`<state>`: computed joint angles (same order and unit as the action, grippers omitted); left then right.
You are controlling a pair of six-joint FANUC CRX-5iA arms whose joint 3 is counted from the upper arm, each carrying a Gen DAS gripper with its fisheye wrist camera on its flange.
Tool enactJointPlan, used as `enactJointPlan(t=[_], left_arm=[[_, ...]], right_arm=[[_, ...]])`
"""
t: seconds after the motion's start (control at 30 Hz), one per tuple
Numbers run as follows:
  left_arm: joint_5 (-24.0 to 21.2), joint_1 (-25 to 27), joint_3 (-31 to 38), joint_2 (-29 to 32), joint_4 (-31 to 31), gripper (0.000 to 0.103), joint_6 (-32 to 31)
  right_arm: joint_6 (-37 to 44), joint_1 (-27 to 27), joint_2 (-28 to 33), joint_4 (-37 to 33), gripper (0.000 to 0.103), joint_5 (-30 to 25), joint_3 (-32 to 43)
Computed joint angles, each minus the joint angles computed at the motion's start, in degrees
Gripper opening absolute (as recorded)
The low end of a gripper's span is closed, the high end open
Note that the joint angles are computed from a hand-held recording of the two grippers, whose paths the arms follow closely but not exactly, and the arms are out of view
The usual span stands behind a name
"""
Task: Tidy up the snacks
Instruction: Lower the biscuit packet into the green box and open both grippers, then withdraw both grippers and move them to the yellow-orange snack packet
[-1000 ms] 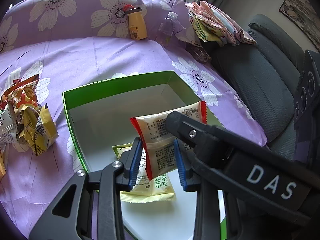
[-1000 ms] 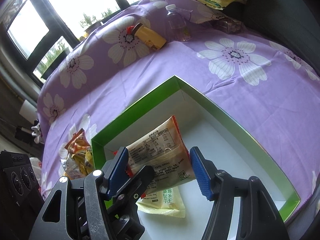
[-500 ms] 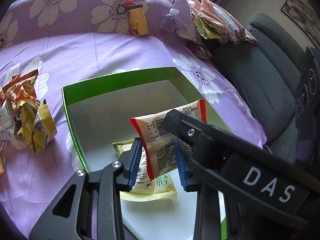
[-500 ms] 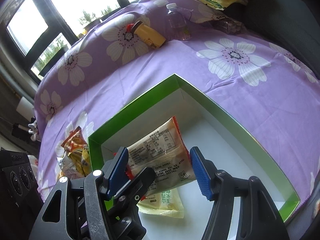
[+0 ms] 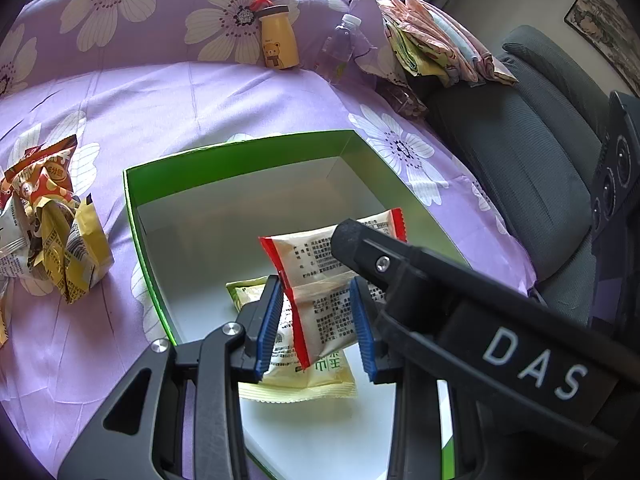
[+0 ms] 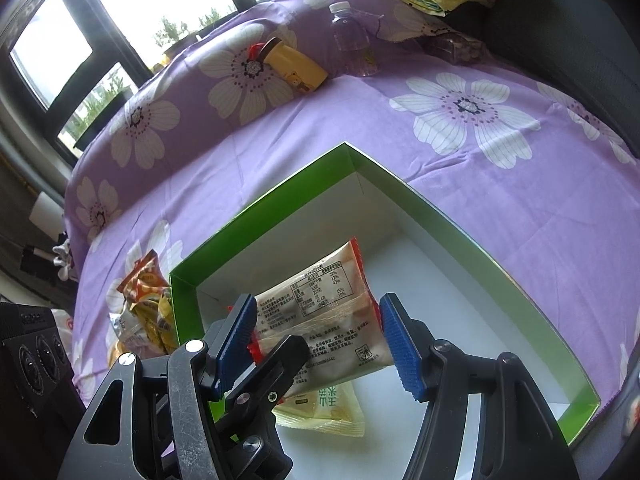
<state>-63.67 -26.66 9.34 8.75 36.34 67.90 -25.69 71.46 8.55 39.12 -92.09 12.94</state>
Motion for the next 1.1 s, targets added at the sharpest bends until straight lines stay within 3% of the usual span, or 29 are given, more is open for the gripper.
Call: enactJointPlan(t=[0.47, 0.8, 1.0, 1.1], left_arm=[[1.28, 1.45, -2.13, -2.55, 0.28, 0.035, -1.14], [2.66, 7.36, -6.56, -8.24, 3.99, 0.041, -5.27], [2.43, 13.61, -8.98, -11.82, 4.27, 0.056, -7.23], [2.31, 17.02, -9.71, -12.94, 3.20, 0.069, -8.13]], right_arm=[[1.88, 0.18, 1.13, 0.74, 0.066, -1.04, 1.44], [4.46, 0.95, 4.97, 4.26, 0.066, -6.22, 6.28], [6.76, 1.71, 7.31, 7.24, 0.068, -6.66, 9.14], [9.77, 2.11, 9.88, 9.17, 0.078, -8.14, 12.20]])
